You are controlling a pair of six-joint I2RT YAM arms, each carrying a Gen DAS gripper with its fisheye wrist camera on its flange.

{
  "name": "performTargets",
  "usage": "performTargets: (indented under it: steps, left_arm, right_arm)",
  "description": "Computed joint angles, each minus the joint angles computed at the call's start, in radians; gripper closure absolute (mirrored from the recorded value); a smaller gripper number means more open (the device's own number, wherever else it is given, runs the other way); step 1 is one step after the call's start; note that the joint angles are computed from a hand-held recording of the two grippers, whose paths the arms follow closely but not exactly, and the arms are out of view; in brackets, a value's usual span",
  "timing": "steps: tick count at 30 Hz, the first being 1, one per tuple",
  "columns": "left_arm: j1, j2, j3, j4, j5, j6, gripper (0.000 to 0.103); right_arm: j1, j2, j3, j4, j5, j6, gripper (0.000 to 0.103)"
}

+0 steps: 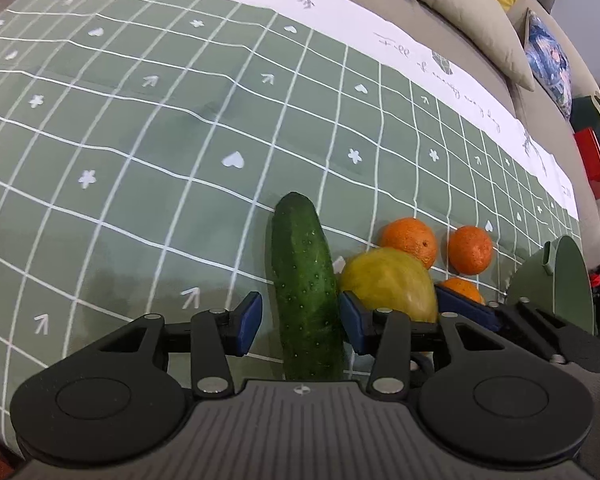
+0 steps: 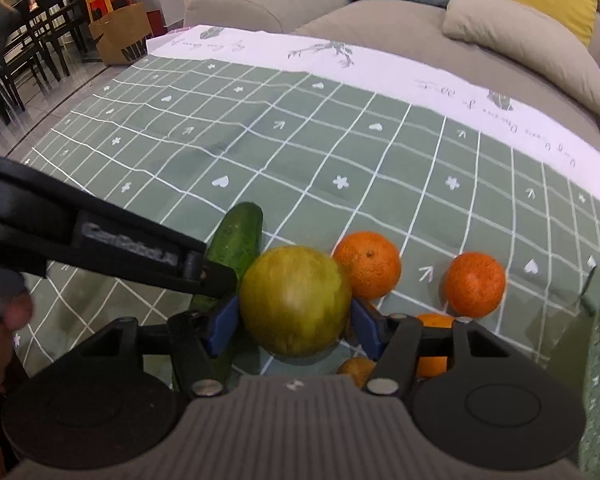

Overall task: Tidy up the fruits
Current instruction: 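Grasp the cucumber with the left tool while the right tool grasps the yellow-green fruit, then carry the cucumber and yellow-green fruit with both tools over the green colander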

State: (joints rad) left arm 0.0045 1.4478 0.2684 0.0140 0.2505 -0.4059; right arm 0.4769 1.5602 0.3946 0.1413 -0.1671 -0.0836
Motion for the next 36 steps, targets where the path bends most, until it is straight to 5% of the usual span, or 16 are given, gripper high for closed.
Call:
performTargets:
  steps: [10, 16, 22, 29, 31, 33, 36]
  left_arm:
    - [-0.155, 0.176, 0.133, -0.04, -0.131, -0.067, 0.058]
    - [-0.206, 0.158, 0.125, -0.045, -0.186, -0.093, 0.059]
    - [-0.284, -0.046, 0.005, -0.043, -0.259, -0.135, 0.06]
    - [-0.421, -0.431, -0.058, -0.225, -0.38, -0.192, 0.061]
    - [-0.47, -0.508, -0.051, -0.279, -0.422, -0.217, 0.061]
    - [-0.499, -0.572, -0.036, -0.325, -0.444, -0.224, 0.061]
    - [-0.571, -0.607, -0.004, -0.371, -0.497, -0.227, 0.061]
  right_arm:
    - [-0.116, -0.229, -0.036, -0.188, -0.017, -0.047, 0.048]
    - [-0.196, -0.283, -0.06, -0.216, -0.061, -0.067, 0.05]
    - [-0.274, -0.392, -0.096, -0.261, -0.119, -0.108, 0.05]
    - [-0.404, -0.527, -0.128, -0.344, -0.208, -0.162, 0.053]
    - [-0.441, -0.551, -0.13, -0.365, -0.232, -0.176, 0.059]
    - [-0.494, -0.585, -0.13, -0.391, -0.281, -0.2, 0.103]
    - [-0.535, -0.634, -0.115, -0.407, -0.302, -0.22, 0.103]
